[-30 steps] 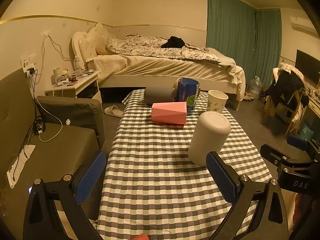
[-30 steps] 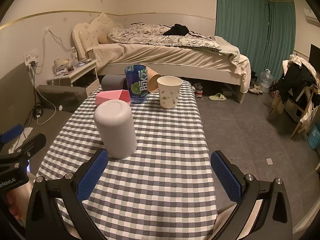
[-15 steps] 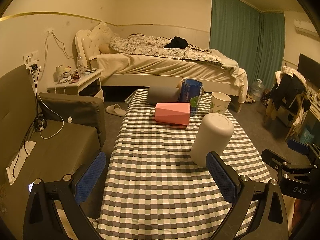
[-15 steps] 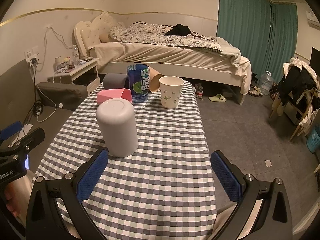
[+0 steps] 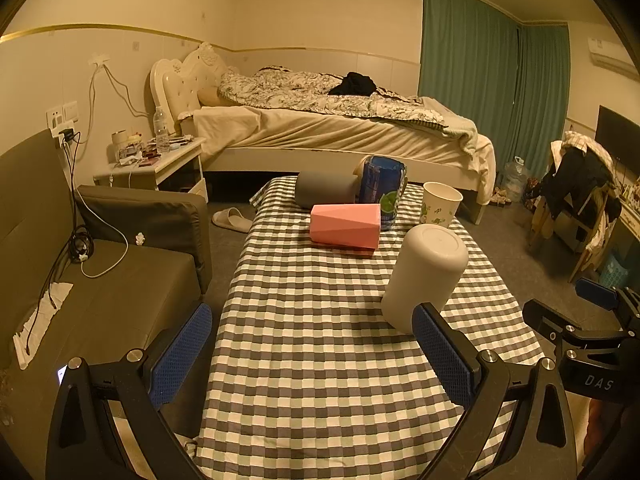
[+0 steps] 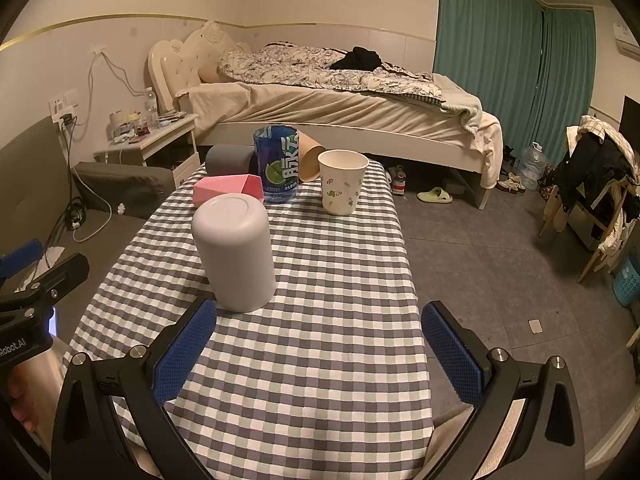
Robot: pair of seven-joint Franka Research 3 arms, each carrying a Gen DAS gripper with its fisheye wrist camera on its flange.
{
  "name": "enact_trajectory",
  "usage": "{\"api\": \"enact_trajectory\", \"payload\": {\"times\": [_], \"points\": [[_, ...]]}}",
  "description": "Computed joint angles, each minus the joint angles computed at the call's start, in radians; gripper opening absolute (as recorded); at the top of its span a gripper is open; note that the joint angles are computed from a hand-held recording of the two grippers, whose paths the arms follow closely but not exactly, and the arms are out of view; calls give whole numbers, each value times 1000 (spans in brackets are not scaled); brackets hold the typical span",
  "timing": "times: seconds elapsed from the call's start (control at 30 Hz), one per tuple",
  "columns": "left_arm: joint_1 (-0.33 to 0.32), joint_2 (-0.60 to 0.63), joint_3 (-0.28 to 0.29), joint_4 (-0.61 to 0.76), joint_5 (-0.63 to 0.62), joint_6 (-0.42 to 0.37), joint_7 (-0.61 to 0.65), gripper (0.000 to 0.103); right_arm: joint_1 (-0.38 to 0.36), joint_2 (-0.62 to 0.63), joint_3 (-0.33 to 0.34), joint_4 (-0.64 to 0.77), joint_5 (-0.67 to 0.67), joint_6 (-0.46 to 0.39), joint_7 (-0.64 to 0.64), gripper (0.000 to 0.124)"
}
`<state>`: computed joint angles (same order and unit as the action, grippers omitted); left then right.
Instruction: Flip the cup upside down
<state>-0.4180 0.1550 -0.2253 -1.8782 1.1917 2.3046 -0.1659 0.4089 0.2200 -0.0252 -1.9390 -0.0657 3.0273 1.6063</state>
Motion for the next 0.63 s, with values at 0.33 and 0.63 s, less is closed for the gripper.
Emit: {"api": "enact_trajectory", "payload": {"times": [0.33,0.63], "points": [[0,0,0,0,-1,-1,0,103,5,1,-5,-3,-6,-1,3,103],[-1,-1,0,-3,6,-3,-1,103,10,2,-12,-6,-19,-2,13,103]]}}
